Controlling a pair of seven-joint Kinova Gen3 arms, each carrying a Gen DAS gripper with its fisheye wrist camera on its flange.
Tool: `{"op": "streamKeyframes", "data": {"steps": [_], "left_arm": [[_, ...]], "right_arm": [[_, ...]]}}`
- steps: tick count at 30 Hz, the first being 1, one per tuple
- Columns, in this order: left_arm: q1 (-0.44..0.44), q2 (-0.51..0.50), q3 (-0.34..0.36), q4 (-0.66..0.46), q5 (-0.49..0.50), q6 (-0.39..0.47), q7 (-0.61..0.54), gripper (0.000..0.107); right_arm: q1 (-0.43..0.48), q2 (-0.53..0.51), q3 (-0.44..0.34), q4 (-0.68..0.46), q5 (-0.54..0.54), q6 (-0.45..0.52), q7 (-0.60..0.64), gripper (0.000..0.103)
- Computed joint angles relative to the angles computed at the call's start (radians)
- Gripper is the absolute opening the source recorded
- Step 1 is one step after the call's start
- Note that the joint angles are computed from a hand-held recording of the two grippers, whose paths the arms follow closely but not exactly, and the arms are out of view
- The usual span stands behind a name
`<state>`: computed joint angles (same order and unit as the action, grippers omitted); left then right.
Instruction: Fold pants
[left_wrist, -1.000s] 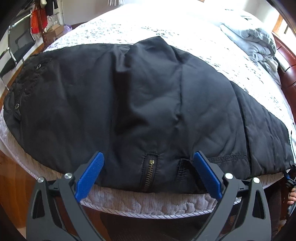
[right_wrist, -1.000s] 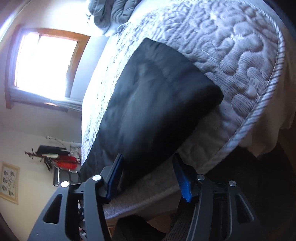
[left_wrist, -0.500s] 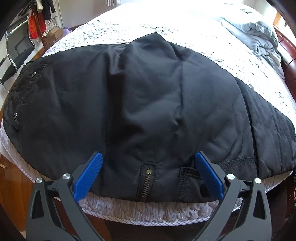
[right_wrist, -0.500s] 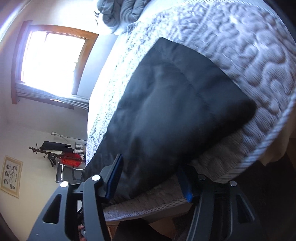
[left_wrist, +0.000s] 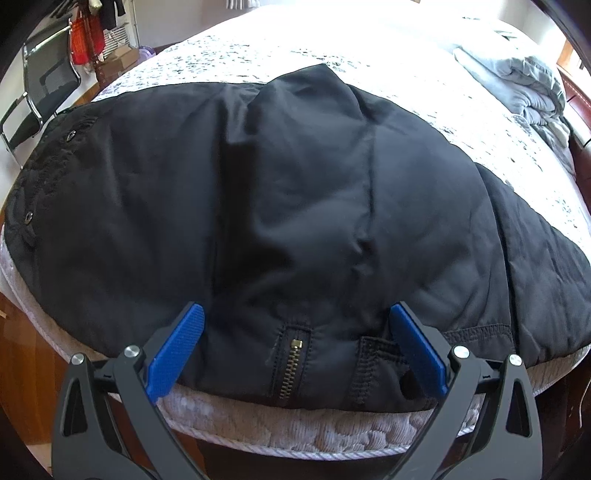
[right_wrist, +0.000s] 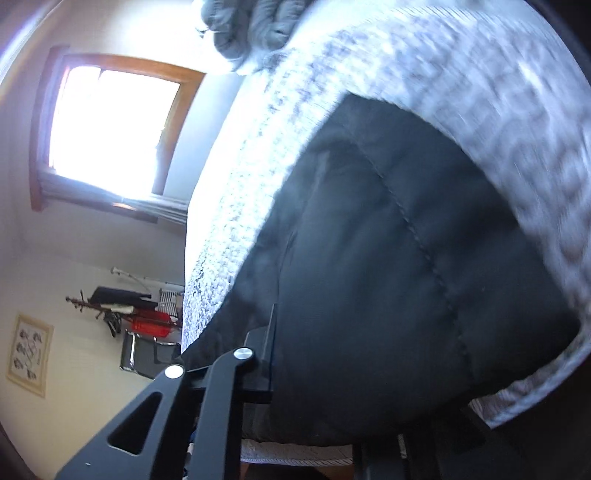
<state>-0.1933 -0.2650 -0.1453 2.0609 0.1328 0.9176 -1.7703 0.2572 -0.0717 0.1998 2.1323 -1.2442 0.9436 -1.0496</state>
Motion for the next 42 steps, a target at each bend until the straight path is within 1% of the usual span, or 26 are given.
{"op": "streamKeyframes", "data": {"steps": [6,8,10,11,12,14,15,16,17,18,21,24,25,26,27,29,30,33,34,35,36,38,39,40,41,42], "left_arm": [[0.033,0.048,0.049,-0.036,0.015,0.005,0.041,0.1],[0.053,0.064,0.072,-0.044,0.021,0.0,0.056,0.1],[0.073,0.076,0.094,-0.045,0.016,-0.015,0.069,0.1],[0.085,0.079,0.111,-0.04,0.003,-0.032,0.081,0.1],[0.095,0.077,0.13,-0.032,-0.019,-0.05,0.102,0.101],[0.106,0.073,0.144,-0.023,-0.046,-0.072,0.13,0.101],[0.113,0.072,0.128,-0.023,-0.037,-0.072,0.122,0.101],[0.118,0.071,0.108,-0.024,-0.016,-0.068,0.102,0.1],[0.119,0.065,0.086,-0.026,0.012,-0.058,0.076,0.1],[0.117,0.054,0.065,-0.024,0.032,-0.045,0.052,0.1],[0.09,0.039,0.023,-0.039,0.075,0.012,0.032,0.1],[0.06,0.012,-0.024,-0.034,0.131,0.039,0.001,0.1],[0.048,0.002,-0.039,-0.032,0.144,0.047,-0.007,0.1],[0.037,-0.004,-0.052,-0.033,0.154,0.056,-0.012,0.1],[0.027,-0.011,-0.063,-0.031,0.164,0.063,-0.019,0.1],[0.008,-0.023,-0.09,-0.032,0.183,0.083,-0.036,0.1],[-0.001,-0.028,-0.1,-0.033,0.189,0.091,-0.045,0.1],[-0.023,-0.036,-0.12,-0.032,0.203,0.107,-0.065,0.1],[-0.028,-0.039,-0.137,-0.031,0.212,0.114,-0.083,0.1],[-0.047,-0.041,-0.172,-0.04,0.213,0.137,-0.116,0.1],[-0.055,-0.04,-0.189,-0.039,0.222,0.145,-0.133,0.1],[-0.077,-0.063,-0.19,-0.032,0.221,0.168,-0.136,0.1],[-0.086,-0.062,-0.201,-0.032,0.225,0.176,-0.146,0.1],[-0.092,-0.07,-0.194,-0.028,0.225,0.179,-0.139,0.1],[-0.098,-0.072,-0.204,-0.028,0.228,0.185,-0.147,0.1],[-0.104,-0.075,-0.207,-0.028,0.229,0.189,-0.147,0.1]], "right_arm": [[-0.001,-0.036,-0.008,-0.094,0.096,-0.047,-0.06,0.01],[-0.002,-0.024,0.024,-0.101,0.113,-0.053,-0.09,0.01],[0.01,-0.003,0.027,-0.106,0.181,-0.065,-0.154,0.01],[0.026,0.017,0.016,-0.109,0.222,-0.064,-0.194,0.01],[0.026,0.034,0.023,-0.108,0.248,-0.058,-0.22,0.01],[-0.026,0.044,0.077,-0.092,0.272,-0.06,-0.243,0.01],[-0.05,0.032,0.093,-0.093,0.302,-0.065,-0.273,0.01],[-0.07,0.013,0.09,-0.098,0.343,-0.083,-0.314,0.01],[-0.073,-0.003,0.068,-0.105,0.384,-0.102,-0.354,0.01],[-0.059,-0.019,0.028,-0.114,0.424,-0.12,-0.39,0.01],[-0.008,-0.066,-0.111,-0.157,0.546,-0.156,-0.482,0.01],[0.063,-0.093,-0.248,-0.226,0.668,-0.156,-0.554,0.01],[0.073,-0.111,-0.294,-0.246,0.709,-0.162,-0.582,0.01],[0.064,-0.123,-0.324,-0.268,0.75,-0.166,-0.621,0.01],[0.036,-0.131,-0.339,-0.289,0.79,-0.173,-0.661,0.01],[-0.054,-0.143,-0.349,-0.334,0.872,-0.184,-0.731,0.01],[-0.079,-0.14,-0.368,-0.356,0.912,-0.184,-0.76,0.01],[-0.102,-0.122,-0.483,-0.434,1.034,-0.164,-0.82,0.011],[-0.108,-0.111,-0.53,-0.459,1.075,-0.154,-0.837,0.011],[-0.106,-0.1,-0.576,-0.482,1.116,-0.14,-0.846,0.011],[-0.112,-0.084,-0.622,-0.509,1.156,-0.12,-0.839,0.011],[-0.117,-0.04,-0.715,-0.566,1.238,-0.087,-0.861,0.011],[-0.12,-0.023,-0.761,-0.583,1.278,-0.075,-0.886,0.011],[-0.128,0.006,-0.808,-0.605,1.319,-0.057,-0.906,0.011],[-0.142,0.024,-0.835,-0.611,1.36,-0.048,-0.935,0.01],[-0.173,0.052,-0.849,-0.625,1.4,-0.035,-0.965,0.01]]}}
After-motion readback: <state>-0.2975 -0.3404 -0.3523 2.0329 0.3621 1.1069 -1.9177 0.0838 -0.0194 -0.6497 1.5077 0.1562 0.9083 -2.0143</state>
